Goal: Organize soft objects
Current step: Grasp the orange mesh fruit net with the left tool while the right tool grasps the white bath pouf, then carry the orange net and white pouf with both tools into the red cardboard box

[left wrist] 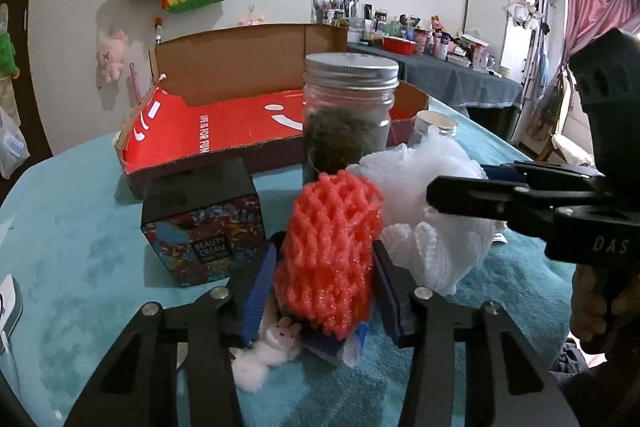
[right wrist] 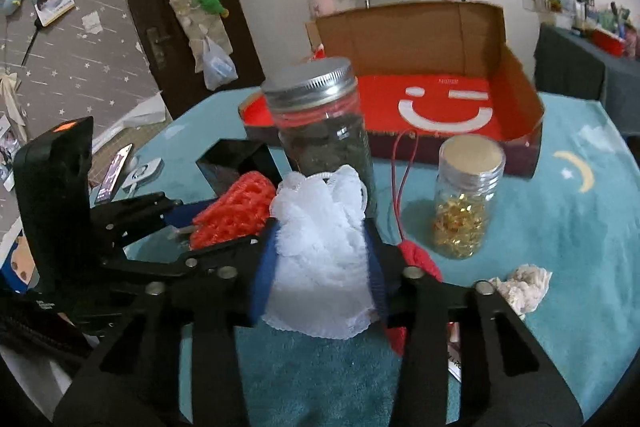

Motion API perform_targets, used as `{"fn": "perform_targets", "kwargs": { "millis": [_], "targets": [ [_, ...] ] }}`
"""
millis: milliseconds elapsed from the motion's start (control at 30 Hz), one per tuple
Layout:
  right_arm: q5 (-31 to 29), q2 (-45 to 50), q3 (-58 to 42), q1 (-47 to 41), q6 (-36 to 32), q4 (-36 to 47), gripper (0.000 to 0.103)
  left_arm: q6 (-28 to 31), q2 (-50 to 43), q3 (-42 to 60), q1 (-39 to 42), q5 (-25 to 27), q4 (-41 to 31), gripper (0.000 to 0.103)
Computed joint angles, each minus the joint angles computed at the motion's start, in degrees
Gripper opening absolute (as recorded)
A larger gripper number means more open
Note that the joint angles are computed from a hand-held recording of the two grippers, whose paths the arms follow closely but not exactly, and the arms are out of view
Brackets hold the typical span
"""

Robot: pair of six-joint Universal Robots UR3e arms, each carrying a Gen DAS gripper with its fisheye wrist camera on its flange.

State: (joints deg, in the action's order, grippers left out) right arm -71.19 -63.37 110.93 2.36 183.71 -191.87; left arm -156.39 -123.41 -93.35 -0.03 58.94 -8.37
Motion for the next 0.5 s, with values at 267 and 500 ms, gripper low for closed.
{"fn": "perform_targets", "kwargs": {
  "millis": [267, 500],
  "targets": [
    [-2.78, -2.86, 5.13, 0.79, 3.24, -6.88, 0.024, -0.37, 2.66, -2.15, 0.84, -0.69, 0.50, 0.047],
    [-5.12, -5.72, 8.25, 1.39, 4.51, -10.18, 0.024, -0.28, 4.95, -4.07, 1.91, -1.13, 1.46, 0.047]
  ]
}}
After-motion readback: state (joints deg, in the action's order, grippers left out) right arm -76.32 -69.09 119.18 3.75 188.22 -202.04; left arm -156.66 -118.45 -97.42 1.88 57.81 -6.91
